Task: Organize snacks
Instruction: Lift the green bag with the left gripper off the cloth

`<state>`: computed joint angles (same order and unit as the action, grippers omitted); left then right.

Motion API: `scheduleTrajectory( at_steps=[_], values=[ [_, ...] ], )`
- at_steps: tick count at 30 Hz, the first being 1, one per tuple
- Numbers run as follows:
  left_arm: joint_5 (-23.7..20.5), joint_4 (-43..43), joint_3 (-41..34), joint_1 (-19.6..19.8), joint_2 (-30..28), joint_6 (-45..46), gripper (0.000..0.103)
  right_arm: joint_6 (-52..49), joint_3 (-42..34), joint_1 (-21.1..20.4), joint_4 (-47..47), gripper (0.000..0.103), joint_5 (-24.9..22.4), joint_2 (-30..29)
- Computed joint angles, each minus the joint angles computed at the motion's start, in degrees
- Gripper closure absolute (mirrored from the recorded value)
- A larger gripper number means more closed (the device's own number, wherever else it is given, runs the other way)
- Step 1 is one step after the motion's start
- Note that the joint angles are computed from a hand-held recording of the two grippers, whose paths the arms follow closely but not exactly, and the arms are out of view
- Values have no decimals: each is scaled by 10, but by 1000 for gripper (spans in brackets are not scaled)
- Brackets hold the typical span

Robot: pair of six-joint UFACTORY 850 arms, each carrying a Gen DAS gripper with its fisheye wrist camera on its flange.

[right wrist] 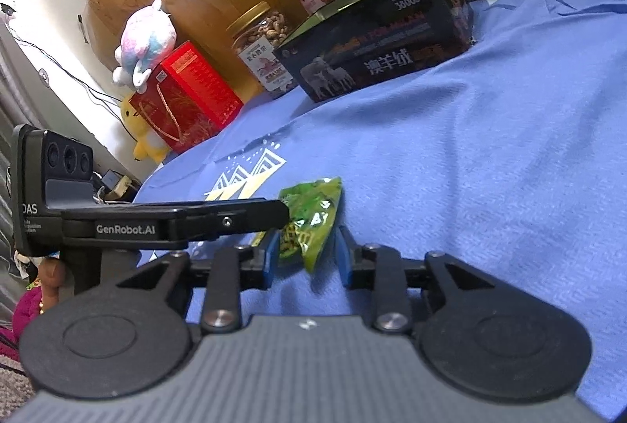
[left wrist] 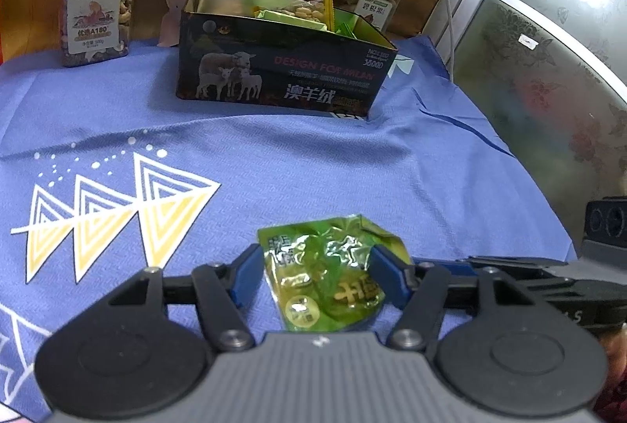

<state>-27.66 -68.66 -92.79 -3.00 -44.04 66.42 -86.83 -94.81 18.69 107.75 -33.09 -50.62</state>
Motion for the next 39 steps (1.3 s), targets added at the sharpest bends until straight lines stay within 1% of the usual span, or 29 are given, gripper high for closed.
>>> scheduleTrajectory(
  at_steps=[4,9,10,16,18,21,23,24,27,30,32,33,35,37,38,39],
  values=[
    [-46,-8,-10,19,-7,-6,40,2,-4,-2,-10,69,-2,-2],
    [-136,-14,-33,48,-26,-32,40,-5,-3,-2,-1,69,-4,-3],
    [-143,-17,-35,49,-29,-35,40,-9,-3,-1,5,69,-2,-3],
    [-140,-41,-38,41,-35,-17,39,-33,-4,4,17,70,8,-3],
    [-136,-50,-38,36,-36,-4,39,-52,-2,8,25,76,20,-1],
    [-131,-61,-36,34,-37,4,39,-66,1,11,43,77,27,0],
    [-143,-65,-38,38,-39,5,37,-39,1,5,48,78,8,-4],
    [-154,-64,-42,41,-42,-1,34,-16,-1,0,47,79,-9,-9],
    [-190,-70,-53,53,-52,-23,32,38,-4,-13,50,80,-54,-18],
    [-197,-84,-49,62,-51,-31,24,74,0,-24,73,80,-92,-24],
    [-226,-93,-53,69,-57,-44,24,95,3,-32,90,81,-127,-29],
    [-247,-101,-57,72,-62,-48,25,101,4,-33,96,82,-137,-31],
    [-272,-112,-61,73,-67,-48,30,105,3,-33,99,82,-144,-32],
    [-283,-112,-66,70,-70,-46,46,105,2,-31,95,83,-151,-32],
    [-286,-108,-70,67,-73,-50,50,105,1,-31,92,83,-155,-32],
    [-285,-104,-72,64,-74,-53,58,104,0,-29,91,83,-157,-32]
  ],
)
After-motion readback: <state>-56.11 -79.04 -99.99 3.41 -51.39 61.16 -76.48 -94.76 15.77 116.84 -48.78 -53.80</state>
